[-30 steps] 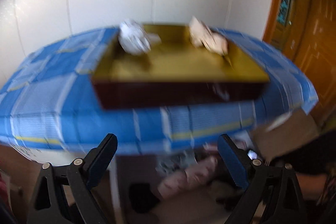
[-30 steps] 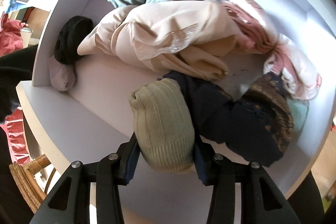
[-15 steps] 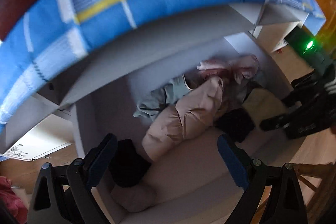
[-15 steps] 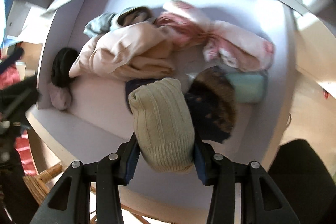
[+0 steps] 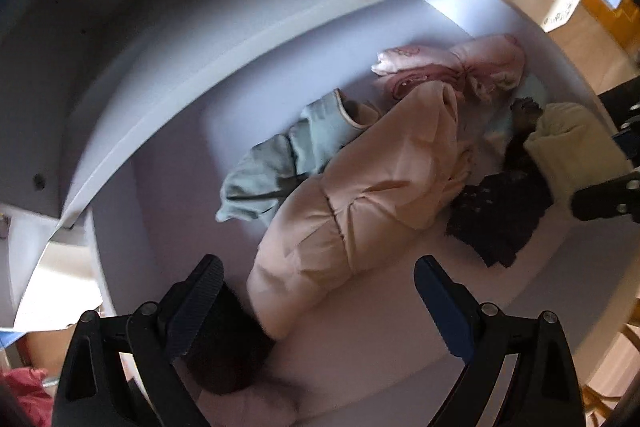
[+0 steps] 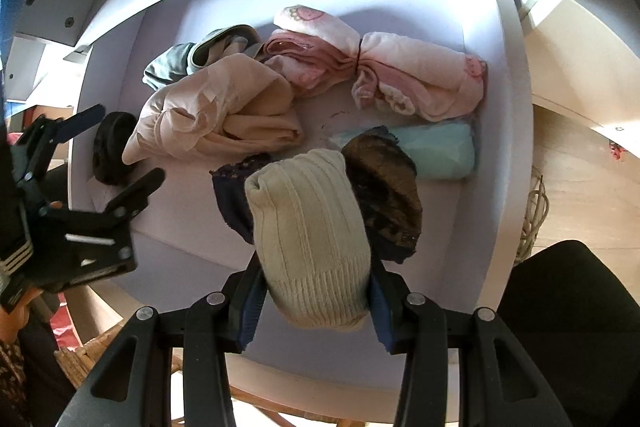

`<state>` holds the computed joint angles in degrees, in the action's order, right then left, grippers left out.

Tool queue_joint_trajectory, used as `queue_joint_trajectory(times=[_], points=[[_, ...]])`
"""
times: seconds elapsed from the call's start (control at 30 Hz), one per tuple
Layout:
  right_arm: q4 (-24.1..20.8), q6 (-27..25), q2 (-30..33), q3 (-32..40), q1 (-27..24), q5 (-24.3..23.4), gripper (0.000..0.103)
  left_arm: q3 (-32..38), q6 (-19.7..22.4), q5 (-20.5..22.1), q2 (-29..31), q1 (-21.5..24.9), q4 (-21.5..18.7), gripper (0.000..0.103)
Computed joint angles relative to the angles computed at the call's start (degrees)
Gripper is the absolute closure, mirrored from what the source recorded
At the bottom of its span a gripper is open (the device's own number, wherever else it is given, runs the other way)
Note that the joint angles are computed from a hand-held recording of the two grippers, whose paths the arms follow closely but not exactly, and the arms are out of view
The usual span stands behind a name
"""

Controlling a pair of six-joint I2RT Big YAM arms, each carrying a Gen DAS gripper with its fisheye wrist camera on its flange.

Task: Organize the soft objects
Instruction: 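Close the left tool on the pink jacket while the right tool lifts the beanie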

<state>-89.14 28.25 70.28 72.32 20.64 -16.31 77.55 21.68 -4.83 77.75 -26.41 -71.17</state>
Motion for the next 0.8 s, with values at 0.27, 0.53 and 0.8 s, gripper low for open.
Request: queue_joint_trajectory(times=[0.27,0.53,0.8], points=[[1.06,2.95,-1.44,-1.42,-0.63,-0.48,0.057,1.27,-0.82,-0.01,5.01,-0.3,-2.58,0.007],[0.74,3.79,-1.51,-1.41,-0.37,-0.53,0.057,3.24,-0.27,-0.77,8.81,0.0,-5.15,0.01],[1.07,4.98,-1.14,-1.43,-0.17,0.33,0.057,3.12,0.77,-1.56,8.99,-1.7,-4.95,0.008]])
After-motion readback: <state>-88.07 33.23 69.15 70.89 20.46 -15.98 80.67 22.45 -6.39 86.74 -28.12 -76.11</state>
